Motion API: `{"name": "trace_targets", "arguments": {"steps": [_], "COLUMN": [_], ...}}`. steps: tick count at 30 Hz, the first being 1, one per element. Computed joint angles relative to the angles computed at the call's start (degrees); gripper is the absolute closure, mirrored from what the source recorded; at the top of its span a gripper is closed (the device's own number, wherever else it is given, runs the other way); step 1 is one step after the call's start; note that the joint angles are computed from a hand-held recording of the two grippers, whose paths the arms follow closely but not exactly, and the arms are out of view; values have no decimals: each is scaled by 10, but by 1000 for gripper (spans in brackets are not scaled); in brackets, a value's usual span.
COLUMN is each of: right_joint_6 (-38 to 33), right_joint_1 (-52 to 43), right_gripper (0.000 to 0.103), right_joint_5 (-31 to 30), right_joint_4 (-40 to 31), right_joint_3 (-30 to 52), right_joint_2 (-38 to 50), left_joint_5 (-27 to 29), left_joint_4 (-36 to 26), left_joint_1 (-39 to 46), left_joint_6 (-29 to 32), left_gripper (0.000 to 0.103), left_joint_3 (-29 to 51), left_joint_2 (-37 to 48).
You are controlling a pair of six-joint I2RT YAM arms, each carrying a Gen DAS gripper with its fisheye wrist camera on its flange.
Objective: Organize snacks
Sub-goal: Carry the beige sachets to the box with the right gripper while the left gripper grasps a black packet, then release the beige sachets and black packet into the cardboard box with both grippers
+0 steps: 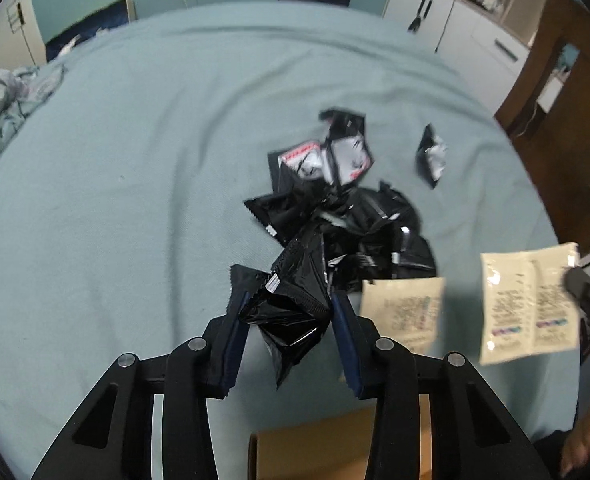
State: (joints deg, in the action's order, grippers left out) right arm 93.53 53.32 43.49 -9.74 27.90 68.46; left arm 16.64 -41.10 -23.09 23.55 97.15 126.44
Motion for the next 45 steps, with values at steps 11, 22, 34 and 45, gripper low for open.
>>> {"name": "trace_targets", "arguments": {"steps": [11, 22, 34, 45], "right_joint_6": [121, 179, 29, -142], "right_joint_1": [143, 253, 208, 132], "right_gripper": [101, 101, 101, 99], "right_joint_5": [122, 153, 95, -57], "right_joint_4": [-133, -185, -102, 5], "right_joint_3": [54, 99, 119, 137], "right_joint_2": [26, 102, 119, 163], "left_joint_5": [46, 70, 44, 18], "left_joint_4": [93, 54, 132, 146], "left_joint_1": [63, 84, 103, 128], "left_joint_6": [118, 203, 154, 98], "left_gripper": [63, 62, 19, 19], "left_joint_3": [-283, -367, -394, -351], "left_joint_2": [-250, -314, -337, -298]}}
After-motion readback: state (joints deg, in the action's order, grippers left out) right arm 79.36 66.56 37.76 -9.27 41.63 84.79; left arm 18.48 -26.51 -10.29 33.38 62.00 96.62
